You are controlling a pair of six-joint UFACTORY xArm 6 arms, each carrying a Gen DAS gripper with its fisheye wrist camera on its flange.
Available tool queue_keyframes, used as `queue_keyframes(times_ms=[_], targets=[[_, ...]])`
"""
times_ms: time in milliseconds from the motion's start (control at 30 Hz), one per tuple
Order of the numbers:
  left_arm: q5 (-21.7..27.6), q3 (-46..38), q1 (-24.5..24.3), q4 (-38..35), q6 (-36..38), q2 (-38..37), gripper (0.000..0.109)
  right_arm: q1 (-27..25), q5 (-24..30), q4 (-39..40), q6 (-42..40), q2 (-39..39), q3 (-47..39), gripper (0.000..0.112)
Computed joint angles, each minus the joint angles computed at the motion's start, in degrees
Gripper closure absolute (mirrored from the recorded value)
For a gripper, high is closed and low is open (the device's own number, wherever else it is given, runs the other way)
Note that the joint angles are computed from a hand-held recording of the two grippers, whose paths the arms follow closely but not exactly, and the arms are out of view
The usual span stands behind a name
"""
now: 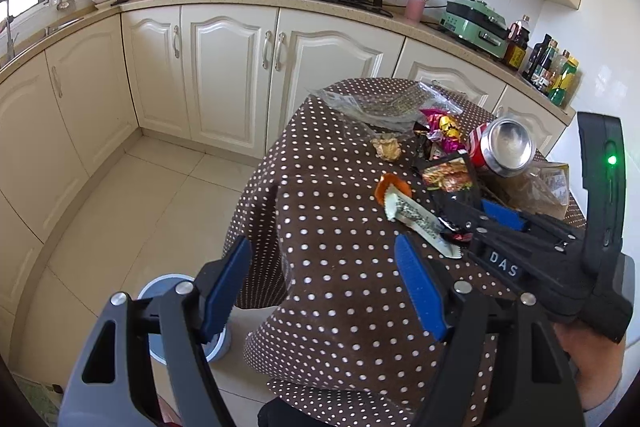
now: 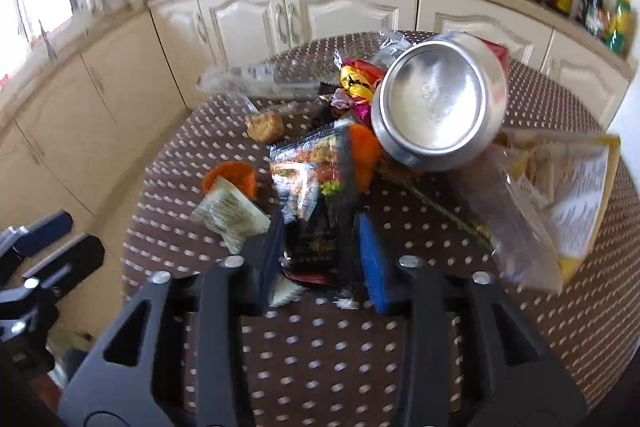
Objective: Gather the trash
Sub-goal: 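Move both tools back over the table, then grasp the green wrapper with the left tool while the right tool grasps the black snack packet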
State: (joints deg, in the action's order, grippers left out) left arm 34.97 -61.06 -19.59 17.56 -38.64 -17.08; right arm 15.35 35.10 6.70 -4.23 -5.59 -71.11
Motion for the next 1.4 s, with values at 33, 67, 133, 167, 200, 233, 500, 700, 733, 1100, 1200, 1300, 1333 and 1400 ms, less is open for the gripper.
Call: queue_keyframes(times_ms=[33,67,133,167,200,233,500,700,733,1100,1200,1300,1333,1400], targets=[[0.0,-0.3,-0.2,-0.7,0.5,0.4,0.036,-0.1,-0.5,1.0,-1.2,0.2,-0.3,0.088],[-0.2,-0.8,-0.4,-1.8,1.3,1.0,0.036,-0.1,-2.0,1.2,-2.0,-0.5,0.8,0.091],[-0.4,-1.7,-0.6,-3.7,2.2,2.2,0.036,-0.1,-5.5,2.8,-4.3,-3.0,3.9,0.1],[-0.5,-2.3,-0.8,-5.2,2.7,2.9,0.036,-0.1,-6.7,2.8,-4.5,-4.2,5.3,0.106],[-0.6,-2.8,-0.9,-6.1,3.1,3.5,0.036,-0.2,-8.4,3.3,-5.2,-5.1,6.4,0.111],[-0.5,-3.6,-1.0,-7.2,3.7,4.3,0.036,-0.4,-10.6,4.3,-5.8,-6.6,8.3,0.111],[2.2,-12.3,-2.6,-14.2,5.5,13.1,0.036,-2.3,-17.0,13.1,-13.0,-12.3,14.2,0.111],[8.8,-21.2,-4.3,-7.1,0.2,20.2,0.036,-3.4,-15.4,21.2,-19.3,-12.2,13.4,0.111],[9.7,-22.3,-4.5,-6.2,-0.2,21.0,0.036,-3.4,-15.3,21.6,-19.7,-12.1,13.3,0.111],[4.1,-16.4,-2.2,-10.0,3.6,16.9,0.092,-2.7,-15.5,20.9,-19.3,-12.1,13.1,0.111],[0.4,-11.8,-1.6,-12.3,5.2,13.1,0.092,-1.6,-16.3,19.2,-17.7,-13.0,13.9,0.111],[-2.3,-7.7,-0.9,-14.9,7.6,9.1,0.092,-0.5,-16.4,17.5,-16.3,-13.8,14.0,0.111],[-3.2,-6.1,-0.5,-15.2,7.9,7.5,0.092,0.0,-16.3,16.1,-15.3,-14.0,14.0,0.111],[-3.8,-4.6,0.3,-16.4,9.2,5.6,0.092,0.7,-16.5,14.7,-14.0,-14.3,14.2,0.111]])
